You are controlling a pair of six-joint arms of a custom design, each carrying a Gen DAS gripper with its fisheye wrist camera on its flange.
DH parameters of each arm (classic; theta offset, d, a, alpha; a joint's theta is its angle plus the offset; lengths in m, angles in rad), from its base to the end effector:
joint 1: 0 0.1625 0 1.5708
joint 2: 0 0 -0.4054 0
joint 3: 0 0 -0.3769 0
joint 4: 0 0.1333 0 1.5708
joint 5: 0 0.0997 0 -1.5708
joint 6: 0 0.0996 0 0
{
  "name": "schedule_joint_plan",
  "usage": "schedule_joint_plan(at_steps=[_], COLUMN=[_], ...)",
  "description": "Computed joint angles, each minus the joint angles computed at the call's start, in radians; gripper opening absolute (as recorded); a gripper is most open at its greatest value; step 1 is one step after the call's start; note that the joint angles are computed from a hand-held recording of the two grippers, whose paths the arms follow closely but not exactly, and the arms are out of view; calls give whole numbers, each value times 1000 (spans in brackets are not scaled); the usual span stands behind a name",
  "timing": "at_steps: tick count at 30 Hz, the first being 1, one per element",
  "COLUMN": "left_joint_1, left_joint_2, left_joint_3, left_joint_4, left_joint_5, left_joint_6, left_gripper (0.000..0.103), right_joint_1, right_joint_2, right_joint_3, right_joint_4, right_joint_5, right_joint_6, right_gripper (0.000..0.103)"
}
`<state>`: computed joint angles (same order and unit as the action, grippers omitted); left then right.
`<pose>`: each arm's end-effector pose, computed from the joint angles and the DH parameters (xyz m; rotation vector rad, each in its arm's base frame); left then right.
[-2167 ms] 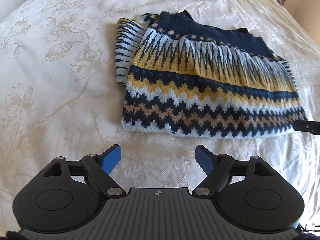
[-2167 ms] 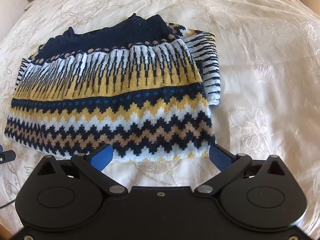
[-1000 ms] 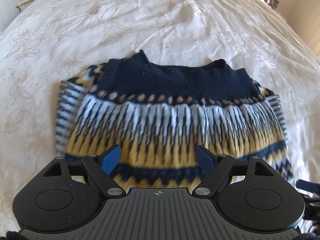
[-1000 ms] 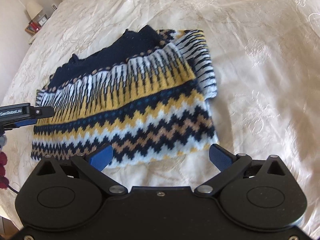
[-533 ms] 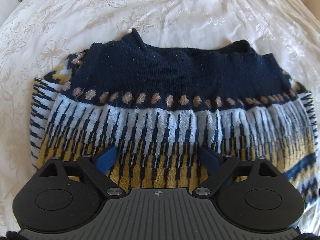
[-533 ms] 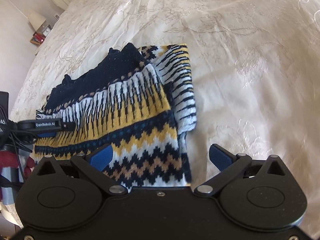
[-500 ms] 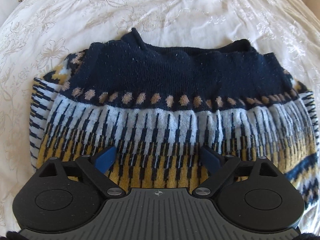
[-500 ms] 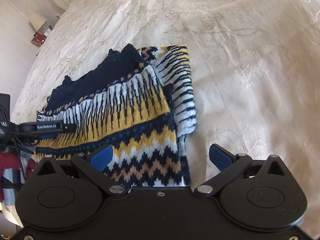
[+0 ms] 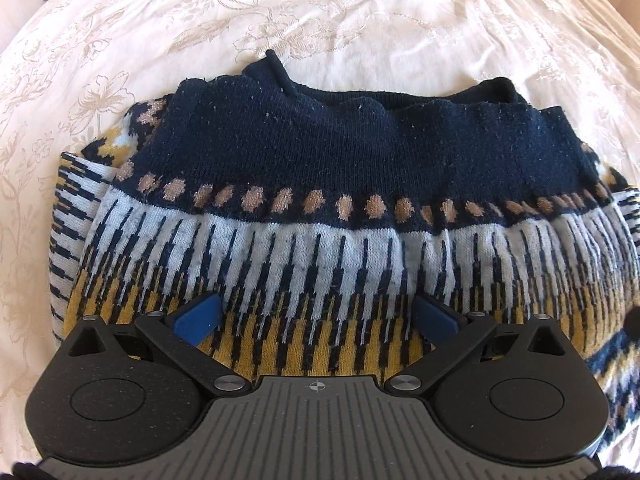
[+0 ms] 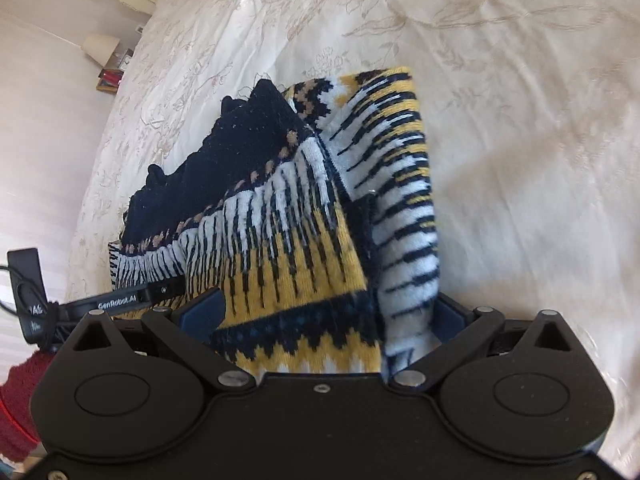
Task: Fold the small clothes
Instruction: 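Grasp the sweater's side edge with the right gripper and lift it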
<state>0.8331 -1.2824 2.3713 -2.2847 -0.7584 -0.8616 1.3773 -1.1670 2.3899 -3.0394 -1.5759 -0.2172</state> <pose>-0.0884 -0.4030 0.1169 0.0447 2.2974 -0.4036 0.0517 -0.4266 0.1086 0.0353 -3.0643 0.3688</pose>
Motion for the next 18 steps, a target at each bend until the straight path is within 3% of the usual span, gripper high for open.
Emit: schedule_joint_plan(at_steps=[9,14,18], left_joint_1=[-23,-5,36], left_joint_2=[-2,-7,65], left_joint_3=[16,-29,-106], left_joint_4=[8,19,-7], left_joint_5=[6,19,47], left_joint_6=[-46,-67,-9], left_gripper=[103,102,102], right_joint_1=[-67,-77,-83], right_joint_2=[52,65,65], right_joint_3=[-31,-20,-8], right_joint_4=[-26,-62,-78], right_joint_5=[173,199,207], right_joint_6=[-64,-92,-123], right_gripper=[103,103,103])
